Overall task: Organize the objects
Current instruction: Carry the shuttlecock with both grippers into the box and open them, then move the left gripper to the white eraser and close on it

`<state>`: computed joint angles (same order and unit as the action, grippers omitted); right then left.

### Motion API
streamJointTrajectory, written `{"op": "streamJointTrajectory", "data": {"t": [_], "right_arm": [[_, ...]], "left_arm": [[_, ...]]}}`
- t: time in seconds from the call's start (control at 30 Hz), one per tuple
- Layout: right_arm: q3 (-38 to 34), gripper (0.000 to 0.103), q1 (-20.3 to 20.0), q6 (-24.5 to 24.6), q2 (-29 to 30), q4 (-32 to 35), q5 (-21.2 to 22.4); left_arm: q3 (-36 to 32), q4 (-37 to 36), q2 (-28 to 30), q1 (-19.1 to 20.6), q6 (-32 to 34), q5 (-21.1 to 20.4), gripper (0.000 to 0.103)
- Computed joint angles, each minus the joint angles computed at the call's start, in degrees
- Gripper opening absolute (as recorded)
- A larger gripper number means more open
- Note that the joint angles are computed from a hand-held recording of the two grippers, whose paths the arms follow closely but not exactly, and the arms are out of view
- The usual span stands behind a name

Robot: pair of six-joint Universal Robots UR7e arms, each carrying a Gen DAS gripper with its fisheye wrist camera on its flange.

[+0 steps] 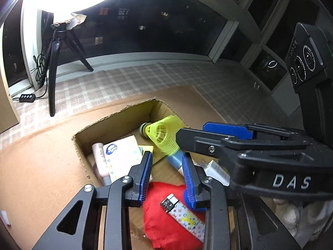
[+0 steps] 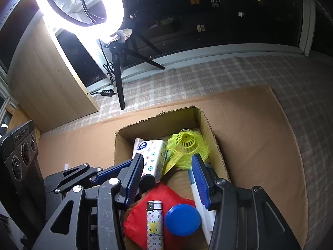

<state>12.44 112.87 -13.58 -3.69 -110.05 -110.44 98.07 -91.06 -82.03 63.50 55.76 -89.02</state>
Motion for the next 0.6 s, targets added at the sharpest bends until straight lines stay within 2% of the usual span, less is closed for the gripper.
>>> {"op": "streamJointTrajectory", "data": {"t": [0.13, 0.37, 0.43, 0.6], "right_arm": [[3.2, 0.045, 0.4, 0.1, -1.4, -1.7, 0.1], [15.3, 0.047, 1.5, -0.4, -6.7, -8.2, 0.4], [20.2, 0.048, 2.0, -0.9, -8.7, -11.3, -0.1], [27.3, 0.050, 2.7, -0.7, -11.5, -14.5, -0.2]], "left_arm": [[-2.1, 0.7, 0.5, 1.0, 1.0, 0.6, 0.032], [-8.5, 2.3, 2.7, 4.1, 2.3, 3.0, 0.032], [-11.3, 2.3, 4.1, 5.2, 2.4, 4.3, 0.032], [-19.2, 1.7, 8.4, 8.3, 1.6, 8.0, 0.033]]}}
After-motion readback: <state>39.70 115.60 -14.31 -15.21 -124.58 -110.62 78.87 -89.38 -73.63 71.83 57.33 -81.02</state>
